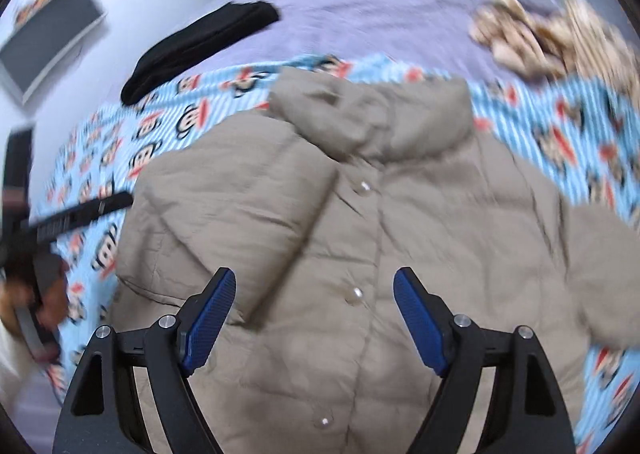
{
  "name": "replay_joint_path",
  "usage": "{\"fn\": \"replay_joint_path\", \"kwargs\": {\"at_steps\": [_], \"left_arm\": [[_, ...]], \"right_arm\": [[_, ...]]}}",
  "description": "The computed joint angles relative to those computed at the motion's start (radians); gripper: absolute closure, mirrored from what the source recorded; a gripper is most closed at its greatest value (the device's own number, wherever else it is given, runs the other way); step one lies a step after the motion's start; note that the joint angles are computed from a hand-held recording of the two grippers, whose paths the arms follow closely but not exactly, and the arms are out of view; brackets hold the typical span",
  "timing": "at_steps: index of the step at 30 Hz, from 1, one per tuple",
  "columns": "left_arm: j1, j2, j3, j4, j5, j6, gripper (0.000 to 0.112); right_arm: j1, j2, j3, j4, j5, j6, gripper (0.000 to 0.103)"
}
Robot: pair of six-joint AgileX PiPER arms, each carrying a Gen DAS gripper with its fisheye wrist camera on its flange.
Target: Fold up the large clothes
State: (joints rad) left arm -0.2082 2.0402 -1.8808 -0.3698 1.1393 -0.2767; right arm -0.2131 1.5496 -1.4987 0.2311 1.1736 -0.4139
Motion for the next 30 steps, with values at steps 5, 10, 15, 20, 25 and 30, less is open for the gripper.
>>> {"fn": "replay_joint_path", "kwargs": {"at_steps": [5,10,15,20,25,30], "left_arm": [[0.061,0.061,0.026,-0.263,-0.097,0.084,0.085],[-0.054,-0.092,0.085,0.017,-0.267,0.063,0.097],[-0.111,-0.068,0.006,0.222,-0.221,0.051,0.097],[-0.135,0.002,0.02,0.355,-0.22,0.006,0.097],[-0.163,-0.004,0.02,0.456,-0.19,-0.064,0.092],[-0.172,-0.033,0.001,0.679,-0.12,-0.231,0.051]], "right_arm": [[0.26,-0.008,0.047,-0.237,-0.15,0.092,0.019],[0.402,0.049,0.089,-0.467,-0.255,0.216,0.02],[0.281,0.081,0.059,-0.364,-0.256,0.267,0.088],[-0.081,0.179,0.026,0.019,-0.128,0.331,0.09],[-0.312,0.243,0.104,0.329,-0.061,0.257,0.093],[-0.343,0.252,0.077,0.342,0.019,0.241,0.093]]}}
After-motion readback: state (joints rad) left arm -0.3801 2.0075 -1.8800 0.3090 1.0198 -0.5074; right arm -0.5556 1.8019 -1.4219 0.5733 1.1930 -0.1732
